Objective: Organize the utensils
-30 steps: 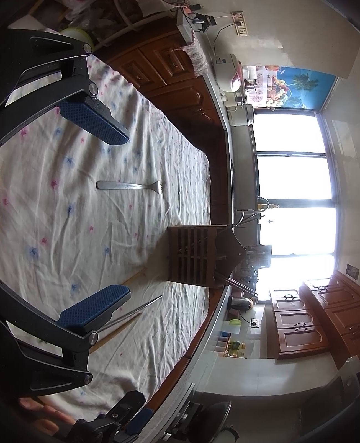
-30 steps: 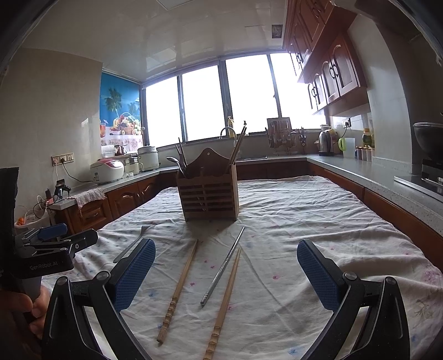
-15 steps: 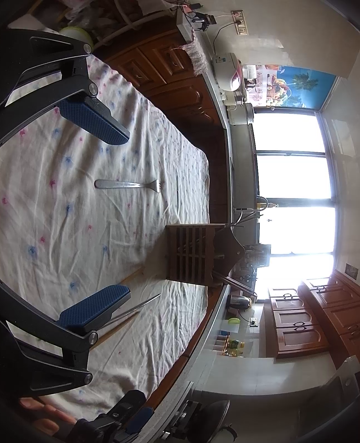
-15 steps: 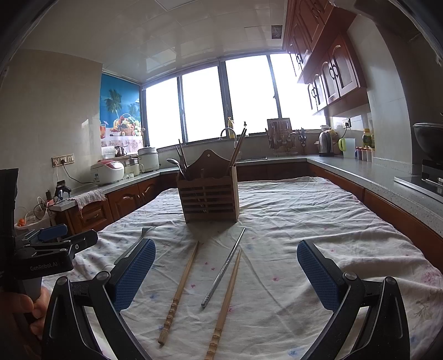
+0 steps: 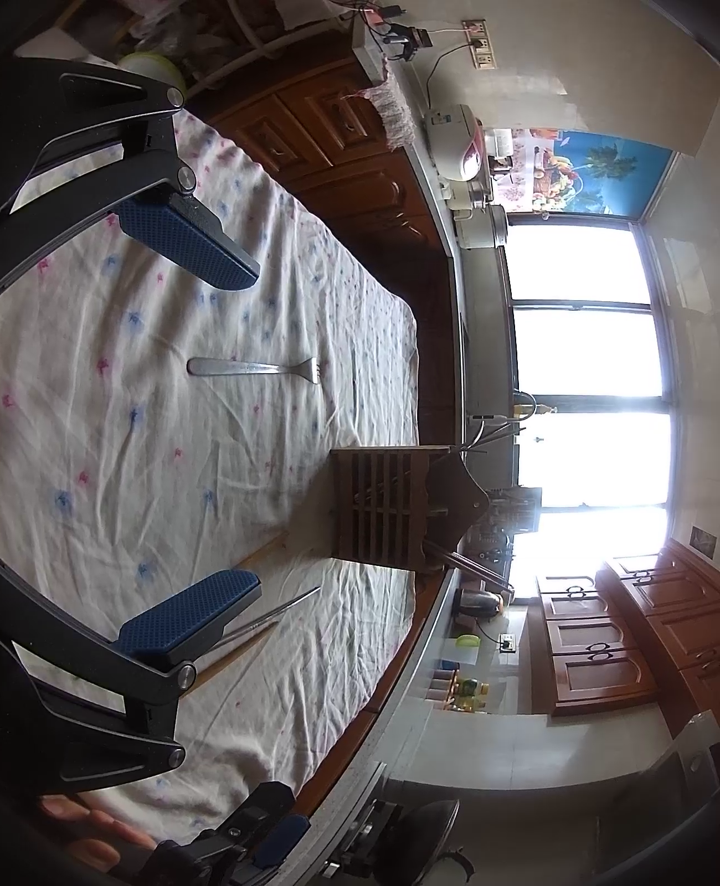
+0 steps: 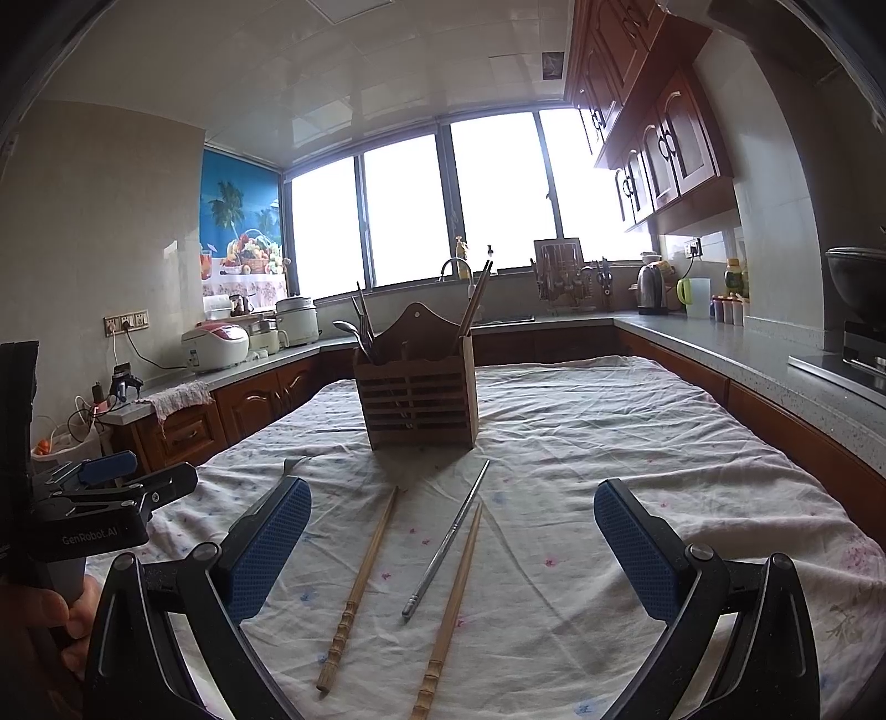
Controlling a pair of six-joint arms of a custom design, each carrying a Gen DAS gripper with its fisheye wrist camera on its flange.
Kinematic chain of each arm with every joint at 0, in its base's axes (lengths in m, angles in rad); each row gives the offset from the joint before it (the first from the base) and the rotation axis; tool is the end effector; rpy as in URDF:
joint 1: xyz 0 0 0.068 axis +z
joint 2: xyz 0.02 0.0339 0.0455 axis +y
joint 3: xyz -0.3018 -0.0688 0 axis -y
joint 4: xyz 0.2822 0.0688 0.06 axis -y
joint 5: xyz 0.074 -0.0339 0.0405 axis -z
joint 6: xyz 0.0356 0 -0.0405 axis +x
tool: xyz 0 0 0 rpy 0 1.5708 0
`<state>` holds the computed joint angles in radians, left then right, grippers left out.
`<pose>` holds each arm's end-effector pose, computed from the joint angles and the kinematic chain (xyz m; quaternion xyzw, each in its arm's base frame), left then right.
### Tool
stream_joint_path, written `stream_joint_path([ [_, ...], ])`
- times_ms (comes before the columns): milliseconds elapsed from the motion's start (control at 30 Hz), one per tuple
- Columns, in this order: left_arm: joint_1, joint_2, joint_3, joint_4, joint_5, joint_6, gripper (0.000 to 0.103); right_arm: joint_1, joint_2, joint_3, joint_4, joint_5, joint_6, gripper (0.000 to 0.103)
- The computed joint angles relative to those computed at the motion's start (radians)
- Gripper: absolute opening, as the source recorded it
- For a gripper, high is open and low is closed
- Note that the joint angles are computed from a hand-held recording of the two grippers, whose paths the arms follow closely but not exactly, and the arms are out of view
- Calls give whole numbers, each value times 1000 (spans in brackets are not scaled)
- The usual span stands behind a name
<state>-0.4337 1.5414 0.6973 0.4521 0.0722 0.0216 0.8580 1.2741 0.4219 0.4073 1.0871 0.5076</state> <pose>0.3117 -0.1472 0.2023 0.2070 0.8048 -0.1430 0.5376 0.1837 0.1643 0.1902 0.1456 0.7608 -0.0511 0.6303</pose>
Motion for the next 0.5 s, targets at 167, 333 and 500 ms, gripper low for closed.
stream_joint_path([
  [167,-1,-2,0,-2,-1,1,103,0,2,2,1,0,-2,103],
  [333,-2,-1,-1,1,-3,0,103,-2,-1,6,-6,-1,-1,103],
  [500,-2,-2,1,0,-1,0,103,-1,-8,6,-15,0,2,103],
])
